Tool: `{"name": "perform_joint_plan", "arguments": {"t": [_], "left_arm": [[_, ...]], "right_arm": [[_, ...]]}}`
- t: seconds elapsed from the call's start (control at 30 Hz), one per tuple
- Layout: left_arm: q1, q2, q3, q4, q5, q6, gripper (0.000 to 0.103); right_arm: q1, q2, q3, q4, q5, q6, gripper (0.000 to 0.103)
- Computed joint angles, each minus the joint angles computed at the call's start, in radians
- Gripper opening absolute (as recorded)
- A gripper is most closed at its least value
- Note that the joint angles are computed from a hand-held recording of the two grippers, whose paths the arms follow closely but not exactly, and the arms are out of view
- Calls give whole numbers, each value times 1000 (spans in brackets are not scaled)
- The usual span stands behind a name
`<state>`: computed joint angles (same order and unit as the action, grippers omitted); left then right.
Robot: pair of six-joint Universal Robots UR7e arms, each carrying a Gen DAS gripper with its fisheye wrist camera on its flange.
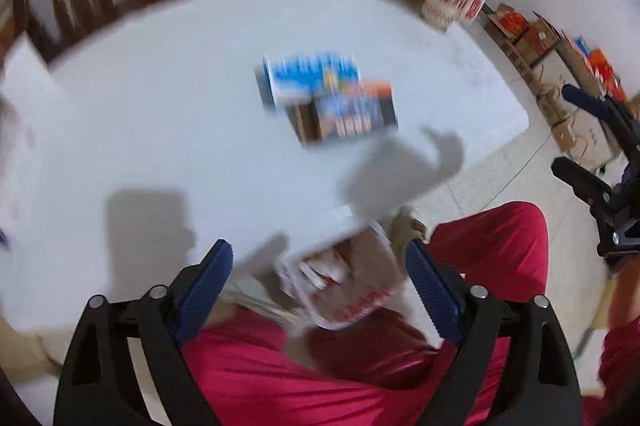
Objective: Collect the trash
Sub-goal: 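Move both tools toward the blue-white medicine box and black-orange box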
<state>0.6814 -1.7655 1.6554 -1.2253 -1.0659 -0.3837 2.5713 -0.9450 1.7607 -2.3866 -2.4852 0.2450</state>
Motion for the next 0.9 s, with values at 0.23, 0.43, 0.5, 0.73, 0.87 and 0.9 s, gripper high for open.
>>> {"name": "perform_joint_plan", "arguments": {"t": [0.23, 0.43, 0.5, 0.73, 0.87, 0.9], "left_arm": [[-21, 160, -231, 100, 133, 287, 95], [13, 248, -280, 122, 146, 546, 95], [32, 266, -266, 104, 155, 636, 95], [131, 349, -242, 82, 164, 739, 95], [170, 371, -193, 49, 195, 800, 95], [177, 373, -180, 34, 205, 818, 95]], "right_arm": [[1, 39, -161, 51, 20, -173, 94], [-26, 88, -300, 146, 59, -273, 94], [-34, 105, -327, 162, 67, -307, 94], [-70, 138, -319, 109, 136, -480, 94], [-101, 151, -304, 130, 180, -520, 94], [-108, 157, -297, 128, 182, -531, 94]]}}
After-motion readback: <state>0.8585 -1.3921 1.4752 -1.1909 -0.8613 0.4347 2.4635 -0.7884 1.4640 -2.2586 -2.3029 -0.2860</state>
